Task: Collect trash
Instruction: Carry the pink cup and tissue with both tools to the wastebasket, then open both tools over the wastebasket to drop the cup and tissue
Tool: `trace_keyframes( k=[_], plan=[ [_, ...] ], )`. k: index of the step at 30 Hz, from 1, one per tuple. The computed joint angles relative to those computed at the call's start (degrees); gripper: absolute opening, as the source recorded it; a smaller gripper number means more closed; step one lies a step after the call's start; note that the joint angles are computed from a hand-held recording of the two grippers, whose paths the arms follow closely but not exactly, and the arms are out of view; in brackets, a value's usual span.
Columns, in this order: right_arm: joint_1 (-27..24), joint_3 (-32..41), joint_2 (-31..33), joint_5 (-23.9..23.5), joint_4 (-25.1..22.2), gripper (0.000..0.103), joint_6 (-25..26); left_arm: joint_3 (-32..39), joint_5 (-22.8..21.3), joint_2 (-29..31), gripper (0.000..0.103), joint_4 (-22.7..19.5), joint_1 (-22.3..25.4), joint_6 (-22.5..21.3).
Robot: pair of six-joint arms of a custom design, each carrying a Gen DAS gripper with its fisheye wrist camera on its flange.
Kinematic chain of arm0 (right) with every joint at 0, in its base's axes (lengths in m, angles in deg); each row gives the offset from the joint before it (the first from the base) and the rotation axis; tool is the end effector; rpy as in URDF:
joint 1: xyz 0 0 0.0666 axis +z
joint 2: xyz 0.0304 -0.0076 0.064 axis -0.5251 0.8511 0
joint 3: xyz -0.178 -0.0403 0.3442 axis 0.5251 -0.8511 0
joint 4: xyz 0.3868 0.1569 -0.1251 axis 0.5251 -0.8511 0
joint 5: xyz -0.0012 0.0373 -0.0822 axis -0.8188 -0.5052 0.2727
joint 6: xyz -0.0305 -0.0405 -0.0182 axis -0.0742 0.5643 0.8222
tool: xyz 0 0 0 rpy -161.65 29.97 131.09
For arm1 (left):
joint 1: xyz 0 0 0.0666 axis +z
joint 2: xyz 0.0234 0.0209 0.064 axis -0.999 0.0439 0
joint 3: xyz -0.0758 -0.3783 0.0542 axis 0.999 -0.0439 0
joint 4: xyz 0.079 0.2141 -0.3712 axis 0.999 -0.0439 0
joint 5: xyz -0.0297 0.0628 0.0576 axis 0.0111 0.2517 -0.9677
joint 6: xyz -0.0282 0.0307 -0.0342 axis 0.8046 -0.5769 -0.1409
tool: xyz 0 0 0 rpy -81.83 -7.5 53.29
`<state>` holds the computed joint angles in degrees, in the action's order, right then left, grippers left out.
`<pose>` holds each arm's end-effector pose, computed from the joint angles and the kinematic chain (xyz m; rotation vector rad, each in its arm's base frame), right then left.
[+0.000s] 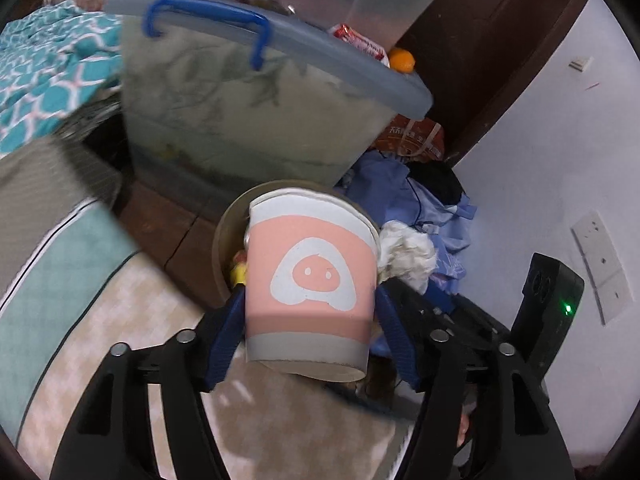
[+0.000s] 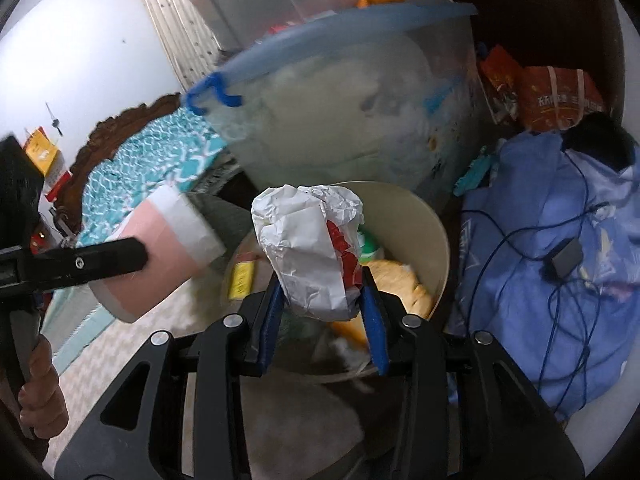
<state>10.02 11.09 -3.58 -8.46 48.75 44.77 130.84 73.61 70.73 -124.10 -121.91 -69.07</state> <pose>0.2608 0.2133 0.3744 0.2702 2.2495 0.3540 0.3627 -0.2622 0.4298 0.5401 2.4714 -0.7538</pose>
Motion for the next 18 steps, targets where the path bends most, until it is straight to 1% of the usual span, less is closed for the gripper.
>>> trace_keyframes(
  k=[1, 2, 3, 5, 8, 10, 14, 17, 18],
  plan=[
    [-1.55, 0.24, 1.17, -1.7, 0.24, 0.065, 0.72, 1.18, -0.21, 2.05, 0.07, 0.57, -0.48, 0.48],
    [-2.33, 0.17, 1.7, -2.44, 0.58, 0.073, 0.94, 2.31, -0.71, 3.86, 0.079, 0.37, -0.93, 0.84],
    [-2.75, 0.04, 1.97, -2.82, 0.83, 0.076, 1.13, 3.1, -1.34, 5.12, 0.08, -0.06, -1.23, 1.09],
    [-2.54, -0.54, 1.8, -2.48, 1.37, 0.076, 1.35, 4.29, -1.69, 6.97, 0.08, -1.3, -1.43, 1.1],
    [-0.65, -1.87, 0.19, 0.9, 2.18, 0.076, 0.51, 2.54, -1.42, 5.28, 0.08, -0.18, -0.49, 1.03],
    [0.51, -2.47, -0.96, 2.26, 2.11, 0.076, -0.83, 1.08, -1.05, 3.57, 0.08, 0.03, 0.55, 1.42],
    [4.16, -3.81, -4.22, 5.53, 0.99, 0.076, -5.19, -2.43, 0.28, -0.75, 0.08, -0.2, 2.59, 2.63],
    [9.0, -4.59, -6.66, 9.64, -0.6, 0.076, -10.26, -6.43, -1.78, -6.18, 0.08, -1.33, 2.97, 2.04],
    [11.42, -4.65, -7.11, 12.06, -1.69, 0.076, -12.8, -7.72, -2.42, -7.94, 0.08, -1.74, 3.03, 1.79]
  ],
)
